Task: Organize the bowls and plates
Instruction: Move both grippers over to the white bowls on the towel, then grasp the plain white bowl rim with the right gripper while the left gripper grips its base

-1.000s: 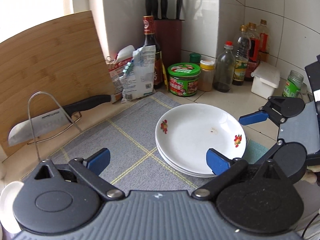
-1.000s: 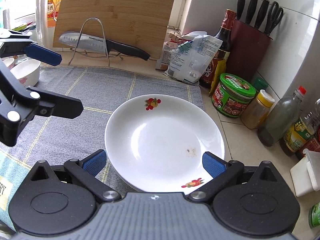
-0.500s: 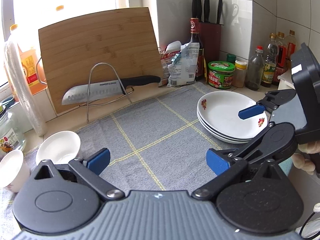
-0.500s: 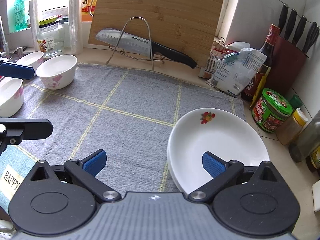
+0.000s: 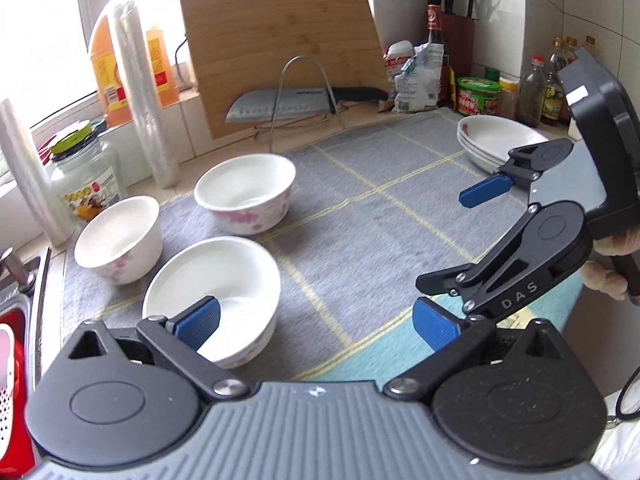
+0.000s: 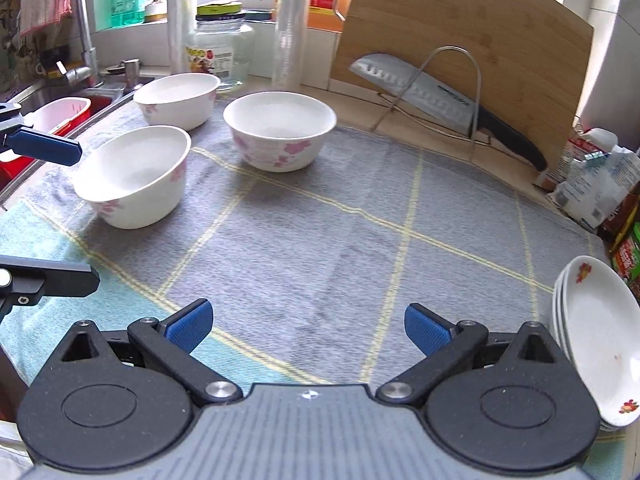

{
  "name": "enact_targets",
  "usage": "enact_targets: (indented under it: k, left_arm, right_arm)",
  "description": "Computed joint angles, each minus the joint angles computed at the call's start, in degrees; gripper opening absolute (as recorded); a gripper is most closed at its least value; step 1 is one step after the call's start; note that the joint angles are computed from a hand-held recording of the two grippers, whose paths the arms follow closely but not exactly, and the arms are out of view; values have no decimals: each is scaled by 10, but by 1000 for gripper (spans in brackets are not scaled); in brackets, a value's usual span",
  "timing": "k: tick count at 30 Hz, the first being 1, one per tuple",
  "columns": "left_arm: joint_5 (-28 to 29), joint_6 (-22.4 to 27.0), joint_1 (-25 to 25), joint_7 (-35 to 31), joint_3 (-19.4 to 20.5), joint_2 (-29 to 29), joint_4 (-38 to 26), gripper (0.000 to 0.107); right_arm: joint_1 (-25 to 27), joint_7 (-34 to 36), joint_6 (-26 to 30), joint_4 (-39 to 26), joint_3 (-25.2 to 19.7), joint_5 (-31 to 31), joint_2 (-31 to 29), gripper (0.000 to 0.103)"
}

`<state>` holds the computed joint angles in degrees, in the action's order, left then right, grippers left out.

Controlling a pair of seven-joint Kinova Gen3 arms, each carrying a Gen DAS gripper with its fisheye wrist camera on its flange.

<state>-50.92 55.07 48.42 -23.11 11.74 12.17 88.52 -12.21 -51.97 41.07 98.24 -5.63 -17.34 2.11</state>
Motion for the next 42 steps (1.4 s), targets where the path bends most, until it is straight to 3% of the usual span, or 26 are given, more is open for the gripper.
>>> enact_targets:
  k: [4,8,11,14,22,26,33,42]
  left_arm:
    - [14,-30,-27,24,-3,-35,68,102]
    - [43,-92,-80,10,2,-65,130,102]
    - [78,-123,-116,-29,6,-73,143,102]
    - [76,-133,-128,-38,10,-72,146,102]
    - [23,-151,-117,10,0,-51,148,102]
    - [-7,-160,-109,56,-7,-47,149,101]
    - [-60,-144,-91,104,-10,-35,145,100]
    - [-105,-125,-75,147,-8,-27,145,97]
  right_arm:
    - [-26,-7,-24,20,-19,4,-1,103]
    - [-39,8,-30,21,-28,-14,12,103]
    - [-54,-14,-33,14,-33,8,22,103]
    - [-64,-40,-32,2,-36,29,31,103]
    - [-55,-7,-8,-38,-39,10,44,103]
    - [-40,44,7,-60,-44,-34,46,103]
    - [-45,37,36,-118,-52,-57,87,103]
    - [-53,17,92,-183,-64,-58,140,86]
